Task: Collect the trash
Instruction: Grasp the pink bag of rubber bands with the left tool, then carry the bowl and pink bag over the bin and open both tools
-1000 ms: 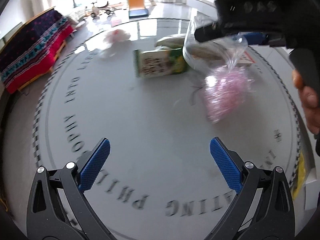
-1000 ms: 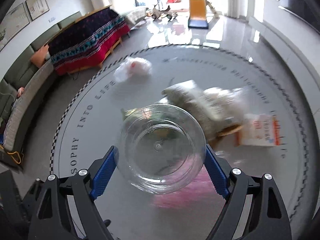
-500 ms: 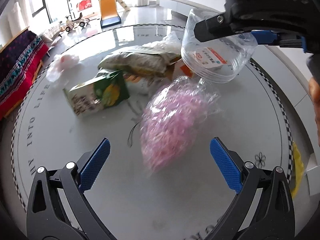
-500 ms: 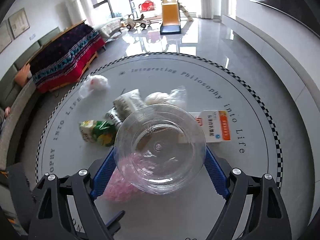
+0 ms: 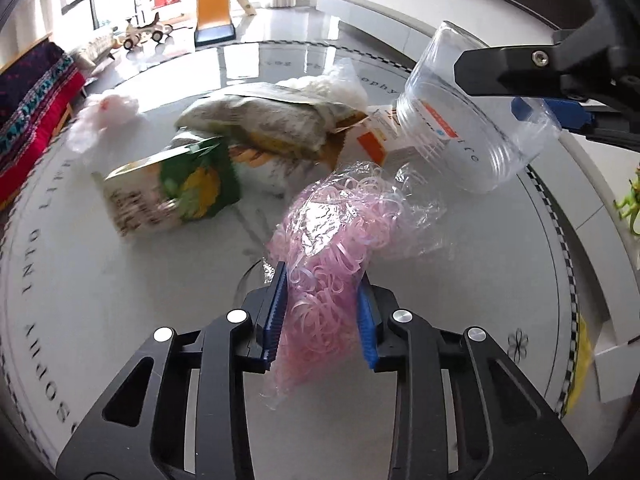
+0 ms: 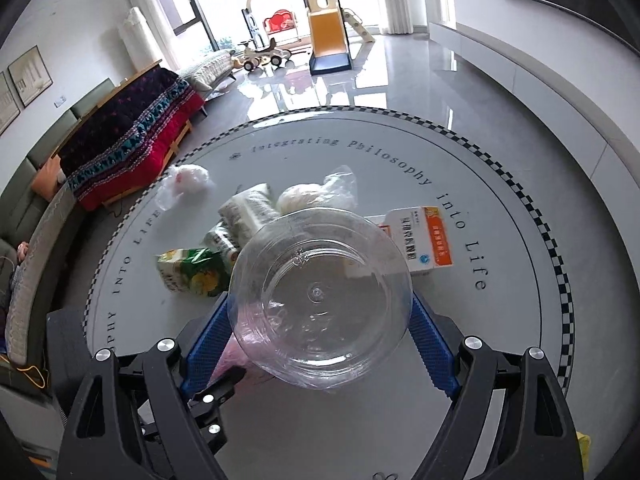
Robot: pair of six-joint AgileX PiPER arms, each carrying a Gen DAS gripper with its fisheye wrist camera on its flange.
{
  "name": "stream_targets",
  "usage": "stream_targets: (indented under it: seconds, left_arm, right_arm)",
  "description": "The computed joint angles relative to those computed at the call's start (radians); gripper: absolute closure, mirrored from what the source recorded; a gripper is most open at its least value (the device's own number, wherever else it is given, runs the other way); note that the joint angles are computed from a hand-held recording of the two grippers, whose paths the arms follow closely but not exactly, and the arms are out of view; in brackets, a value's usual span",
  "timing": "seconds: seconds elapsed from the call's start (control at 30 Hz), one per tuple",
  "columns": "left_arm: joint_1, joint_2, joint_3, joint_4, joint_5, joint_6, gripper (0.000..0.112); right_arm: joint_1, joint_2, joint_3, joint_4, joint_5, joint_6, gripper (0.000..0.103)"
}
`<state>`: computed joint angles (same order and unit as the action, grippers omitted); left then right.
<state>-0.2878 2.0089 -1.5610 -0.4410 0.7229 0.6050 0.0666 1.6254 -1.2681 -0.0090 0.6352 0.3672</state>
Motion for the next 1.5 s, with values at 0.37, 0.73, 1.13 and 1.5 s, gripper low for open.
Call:
stream_targets:
  seconds: [0.37,0.73,1.13,1.5]
  left_arm:
    - [0.216,-0.314,0.362,-0.140,-0.051,0.237,0.081]
    - [0.699,-0.496,0.560,-0.294,0.029,0.563,0.081]
    - [1.240,-0.448,0.590,-0.357,0.129,0.807,0.081]
    - [1.522,-0.277,0.538,-0.323,0.083,0.868,0.081]
  right_arm:
    - [0.273,-0.071,-0.014,-0.154,0.065,0.231,0.019]
    - [0.627,0.040,-0.129,-0.193,0.079,0.360,0.019]
    - [0.920,0.309,-0.472,-0.104,0.141,0.281,0.019]
    - [1.056,0.679,-0.988,0.018,0.343,0.167,0.019]
